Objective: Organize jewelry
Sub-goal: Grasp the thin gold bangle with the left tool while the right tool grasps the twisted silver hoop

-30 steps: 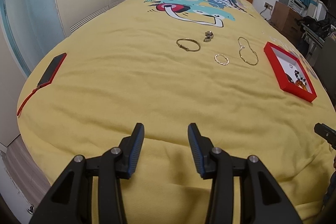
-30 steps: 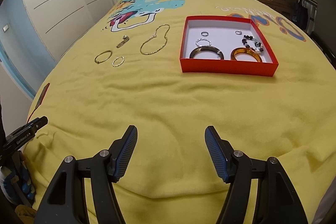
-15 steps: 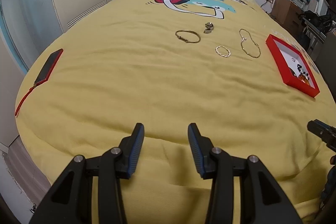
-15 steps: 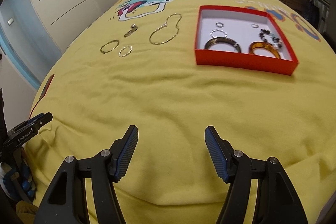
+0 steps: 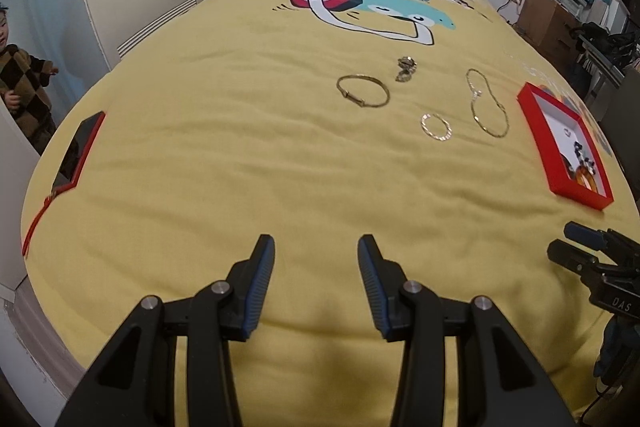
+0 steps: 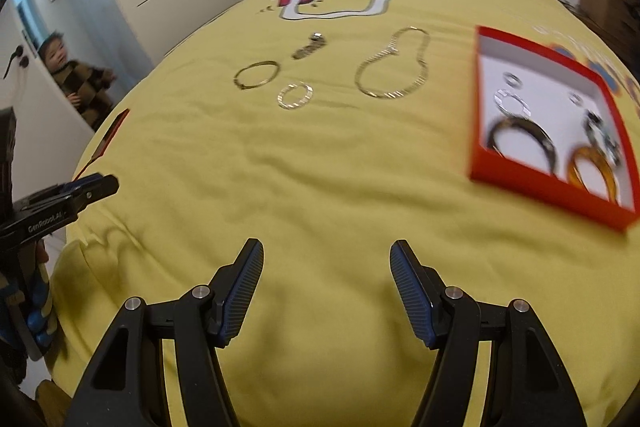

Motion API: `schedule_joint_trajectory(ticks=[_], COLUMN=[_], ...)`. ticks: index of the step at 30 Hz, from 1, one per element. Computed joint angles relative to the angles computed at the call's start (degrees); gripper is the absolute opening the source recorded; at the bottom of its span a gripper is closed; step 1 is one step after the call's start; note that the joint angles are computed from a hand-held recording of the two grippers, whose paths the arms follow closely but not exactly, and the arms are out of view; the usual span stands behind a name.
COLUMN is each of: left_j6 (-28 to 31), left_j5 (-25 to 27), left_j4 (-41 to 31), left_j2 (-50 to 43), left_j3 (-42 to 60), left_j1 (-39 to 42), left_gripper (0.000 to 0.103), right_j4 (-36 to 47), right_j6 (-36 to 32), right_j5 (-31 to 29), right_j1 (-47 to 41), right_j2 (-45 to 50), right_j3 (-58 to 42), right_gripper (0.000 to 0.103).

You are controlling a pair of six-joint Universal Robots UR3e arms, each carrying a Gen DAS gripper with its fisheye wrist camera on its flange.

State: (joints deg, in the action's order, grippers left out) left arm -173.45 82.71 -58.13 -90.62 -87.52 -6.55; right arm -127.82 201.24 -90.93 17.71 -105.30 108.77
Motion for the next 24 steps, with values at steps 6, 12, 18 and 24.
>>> schedule_joint_trajectory(ticks=[6, 12, 18, 24], left_j6=[-0.2, -0.8, -2.5, -4.6], left_j5=[0.9, -0.9, -1.1, -2.2], left_j4=[-0.6, -4.8, -10.8, -16.6], left_j2=[-7.7, -19.5, -32.2, -42.7], left_j3=[7.1, 22.0, 40.3, 57.6], left_j1=[-0.1, -0.3, -1.6, -2.6], left_gripper=[0.041, 0.041, 0.041, 0.041], right_j4=[-3.0, -5.4, -7.0, -8.1], right_j6=[-4.3, -7.2, -8.5, -9.4], right_j5=[3.6, 5.7, 7.0, 7.4], right_j1=[-1.7, -3.0, -4.0, -5.3], right_j2=[9.3, 18.2, 24.7, 28.7], right_j3=[-6.0, -13.2, -18.9, -21.5], right_gripper=[0.066, 0.066, 0.066, 0.066])
